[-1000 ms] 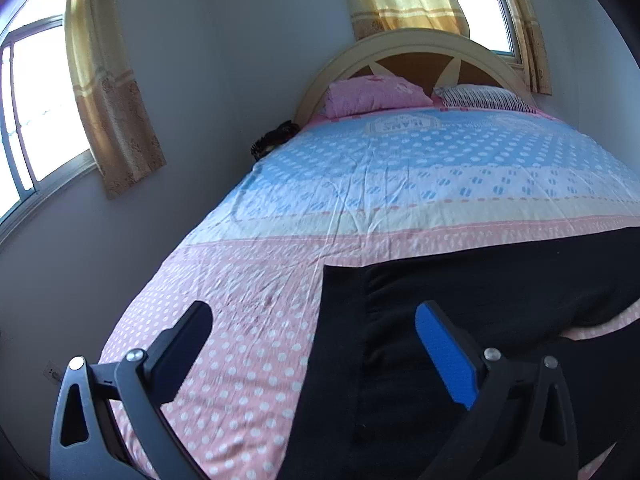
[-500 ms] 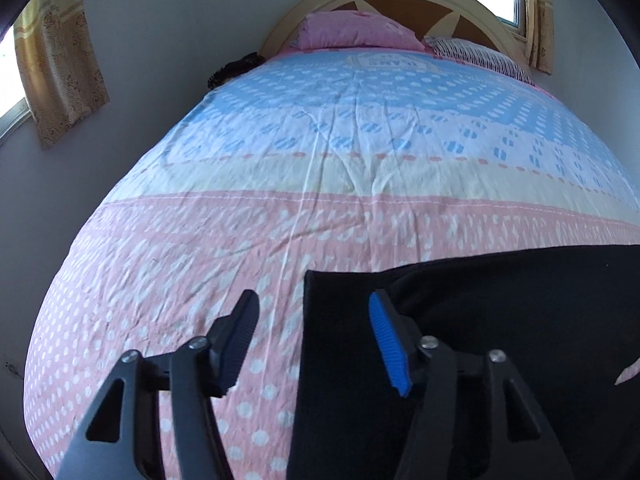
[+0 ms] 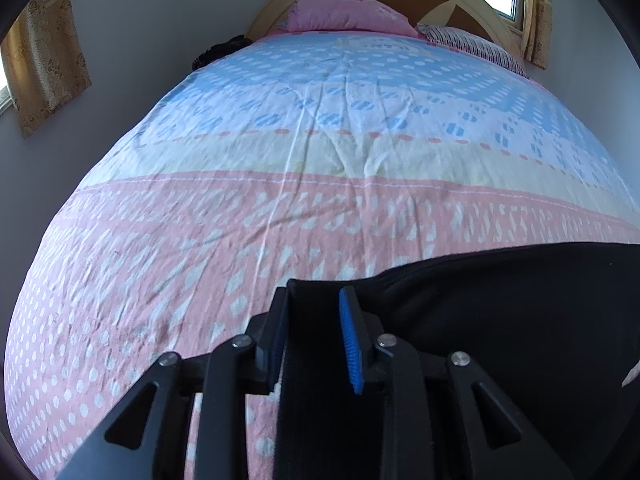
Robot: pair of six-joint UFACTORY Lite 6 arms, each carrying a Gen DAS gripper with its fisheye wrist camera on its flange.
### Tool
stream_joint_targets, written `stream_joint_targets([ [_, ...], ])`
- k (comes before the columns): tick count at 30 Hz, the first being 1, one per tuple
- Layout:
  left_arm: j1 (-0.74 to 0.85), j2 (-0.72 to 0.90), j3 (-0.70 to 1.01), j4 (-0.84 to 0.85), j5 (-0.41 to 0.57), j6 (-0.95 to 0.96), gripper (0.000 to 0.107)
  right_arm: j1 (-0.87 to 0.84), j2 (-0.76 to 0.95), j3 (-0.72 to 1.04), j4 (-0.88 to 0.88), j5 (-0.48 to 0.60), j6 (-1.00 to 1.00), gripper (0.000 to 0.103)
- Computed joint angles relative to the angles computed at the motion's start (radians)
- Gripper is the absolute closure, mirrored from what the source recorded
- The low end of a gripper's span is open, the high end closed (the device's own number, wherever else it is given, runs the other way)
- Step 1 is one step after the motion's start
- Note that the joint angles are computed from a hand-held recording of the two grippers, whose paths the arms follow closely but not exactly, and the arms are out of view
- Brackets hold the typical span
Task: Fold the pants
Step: 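Lower both grippers onto the black pants leg ends and close them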
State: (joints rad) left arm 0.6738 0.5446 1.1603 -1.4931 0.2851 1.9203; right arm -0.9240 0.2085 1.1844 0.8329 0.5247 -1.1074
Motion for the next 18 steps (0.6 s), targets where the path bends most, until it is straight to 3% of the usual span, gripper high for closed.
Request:
stream_joint_targets([
  [6,-0.003,0.006,0.002,-0.039,-0.001,0.059,0.079,0.045,0.280,0.343,-0.205,-0.004,0.253,0.041],
  [18,-0.040,0.004,-0.023,-0.268,-0.062,0.296,0.081,0.218,0.798,1.029,-0.458,0.215,0.554,0.041],
])
